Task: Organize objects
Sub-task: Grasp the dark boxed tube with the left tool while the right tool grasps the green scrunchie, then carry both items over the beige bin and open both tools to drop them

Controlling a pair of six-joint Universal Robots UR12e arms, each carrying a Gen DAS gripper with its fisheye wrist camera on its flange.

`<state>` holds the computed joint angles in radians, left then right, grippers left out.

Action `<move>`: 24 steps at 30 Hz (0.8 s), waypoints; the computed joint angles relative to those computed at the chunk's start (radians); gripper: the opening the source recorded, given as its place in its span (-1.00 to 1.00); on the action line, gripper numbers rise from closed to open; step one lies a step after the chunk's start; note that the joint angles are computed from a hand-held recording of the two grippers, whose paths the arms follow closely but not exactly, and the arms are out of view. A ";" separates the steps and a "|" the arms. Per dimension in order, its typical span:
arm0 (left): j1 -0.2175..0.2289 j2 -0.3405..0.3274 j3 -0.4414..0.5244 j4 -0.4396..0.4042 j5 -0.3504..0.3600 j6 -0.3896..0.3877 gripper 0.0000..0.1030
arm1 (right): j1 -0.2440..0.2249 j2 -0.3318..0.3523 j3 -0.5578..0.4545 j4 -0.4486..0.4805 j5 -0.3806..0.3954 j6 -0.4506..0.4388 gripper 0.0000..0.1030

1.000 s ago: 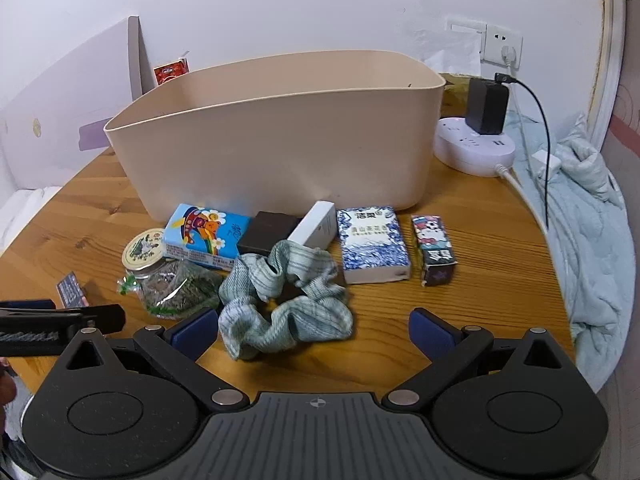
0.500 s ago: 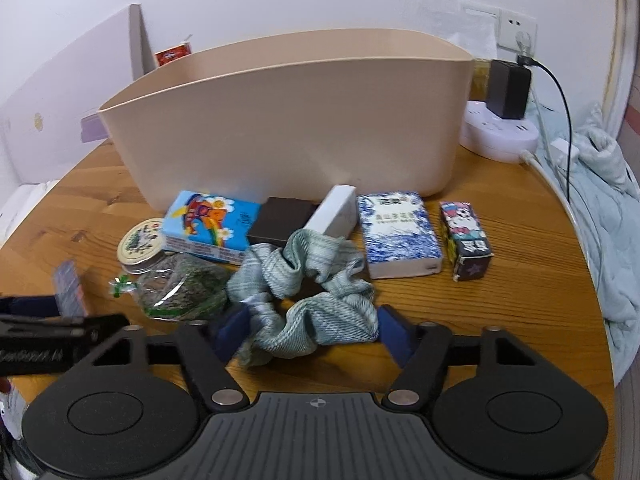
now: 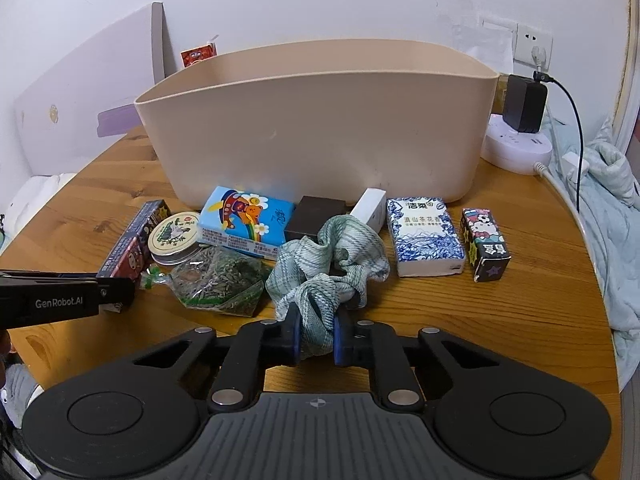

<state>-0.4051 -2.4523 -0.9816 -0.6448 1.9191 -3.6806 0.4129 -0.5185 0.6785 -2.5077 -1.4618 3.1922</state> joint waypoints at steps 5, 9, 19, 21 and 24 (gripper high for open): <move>0.000 0.024 -0.037 0.047 0.007 -0.003 -0.54 | -0.005 -0.028 0.044 -0.053 -0.005 0.017 -0.77; 0.001 0.048 -0.070 0.100 0.008 -0.004 -0.54 | -0.006 -0.052 0.081 -0.110 -0.013 0.028 -0.77; -0.004 0.082 -0.091 0.247 0.024 0.051 -0.54 | -0.011 -0.075 0.089 -0.235 -0.020 0.043 -0.77; -0.006 0.079 -0.078 0.269 0.032 0.076 -0.54 | -0.012 -0.071 0.077 -0.255 -0.028 0.038 -0.77; -0.009 0.064 -0.040 0.295 0.042 0.122 -0.54 | -0.014 -0.059 0.043 -0.276 -0.039 0.034 -0.77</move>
<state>-0.4137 -2.3885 -1.0213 -0.3497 1.9609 -3.5587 0.3988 -0.5780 0.7219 -2.7840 -1.5006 3.2263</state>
